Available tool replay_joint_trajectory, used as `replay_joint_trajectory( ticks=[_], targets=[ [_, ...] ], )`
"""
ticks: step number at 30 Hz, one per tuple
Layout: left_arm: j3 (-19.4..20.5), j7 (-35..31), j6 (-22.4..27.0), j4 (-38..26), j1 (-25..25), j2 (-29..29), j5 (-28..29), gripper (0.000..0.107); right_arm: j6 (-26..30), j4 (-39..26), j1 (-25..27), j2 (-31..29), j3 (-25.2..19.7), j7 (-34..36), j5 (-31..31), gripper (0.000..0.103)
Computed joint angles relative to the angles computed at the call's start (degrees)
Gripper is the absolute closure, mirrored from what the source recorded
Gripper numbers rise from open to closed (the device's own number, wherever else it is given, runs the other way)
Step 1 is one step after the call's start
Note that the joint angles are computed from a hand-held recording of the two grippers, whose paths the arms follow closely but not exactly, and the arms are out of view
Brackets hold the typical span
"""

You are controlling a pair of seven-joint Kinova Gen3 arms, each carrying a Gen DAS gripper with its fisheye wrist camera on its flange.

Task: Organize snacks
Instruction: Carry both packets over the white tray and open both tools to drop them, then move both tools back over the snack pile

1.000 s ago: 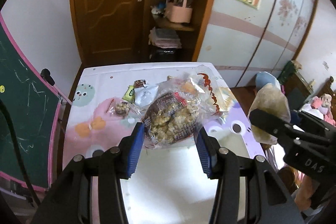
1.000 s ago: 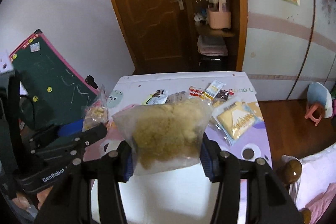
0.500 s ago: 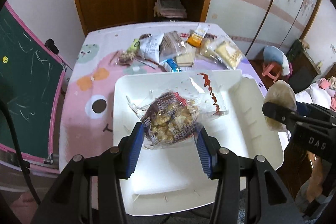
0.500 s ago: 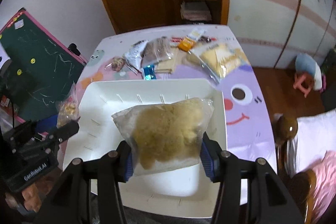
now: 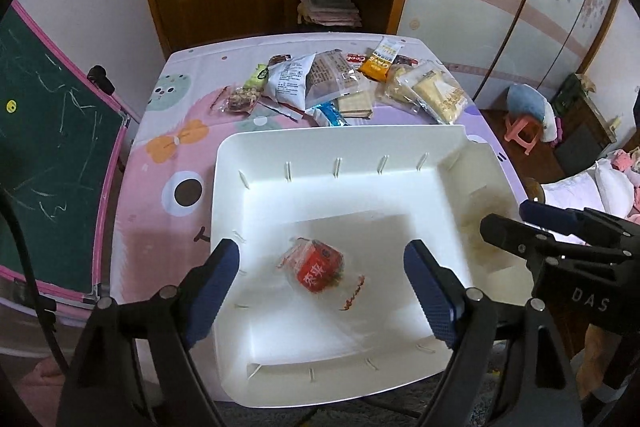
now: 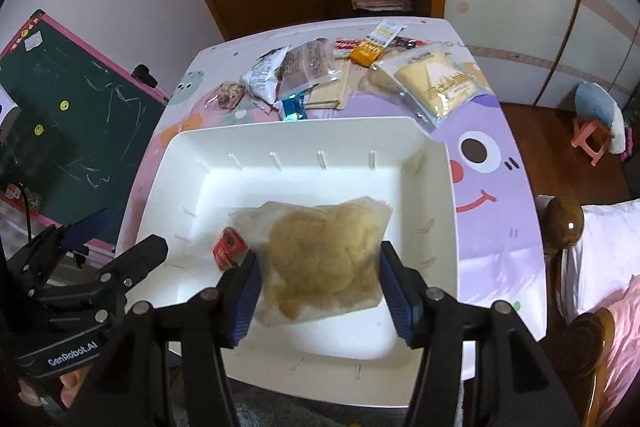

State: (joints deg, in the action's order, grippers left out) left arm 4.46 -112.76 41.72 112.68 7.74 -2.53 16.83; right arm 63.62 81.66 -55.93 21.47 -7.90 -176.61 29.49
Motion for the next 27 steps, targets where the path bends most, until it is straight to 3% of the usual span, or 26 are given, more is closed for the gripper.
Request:
replay_joint_trajectory(
  ticks=[2, 4, 17, 27],
  targets=[
    [0.05, 0.32, 0.05, -0.06, 0.03, 0.05, -0.2, 0.024, 0.49, -0.16, -0.77, -0.03, 0.25, -0.47, 1.34, 0.028],
    [0.13, 0.97, 0.11, -0.24, 0.05, 0.22, -0.55, 0.024, 1.35, -0.66, -1.56, 0.1, 0.29, -0.55, 2.71, 0.025],
    [0.04, 1.47, -0.69, 0.3, 0.07, -0.17, -0.82, 0.024, 2.21, -1.32, -1.28, 0.67, 0.2, 0.97, 1.41, 0.024],
    [-2.02, -1.09, -2.93, 2.25, -0.26, -4.98, 2.48, 0.024, 4.97, 0.48, -4.36, -2.04, 0.25, -6.03, 7.52, 0.024]
  ],
)
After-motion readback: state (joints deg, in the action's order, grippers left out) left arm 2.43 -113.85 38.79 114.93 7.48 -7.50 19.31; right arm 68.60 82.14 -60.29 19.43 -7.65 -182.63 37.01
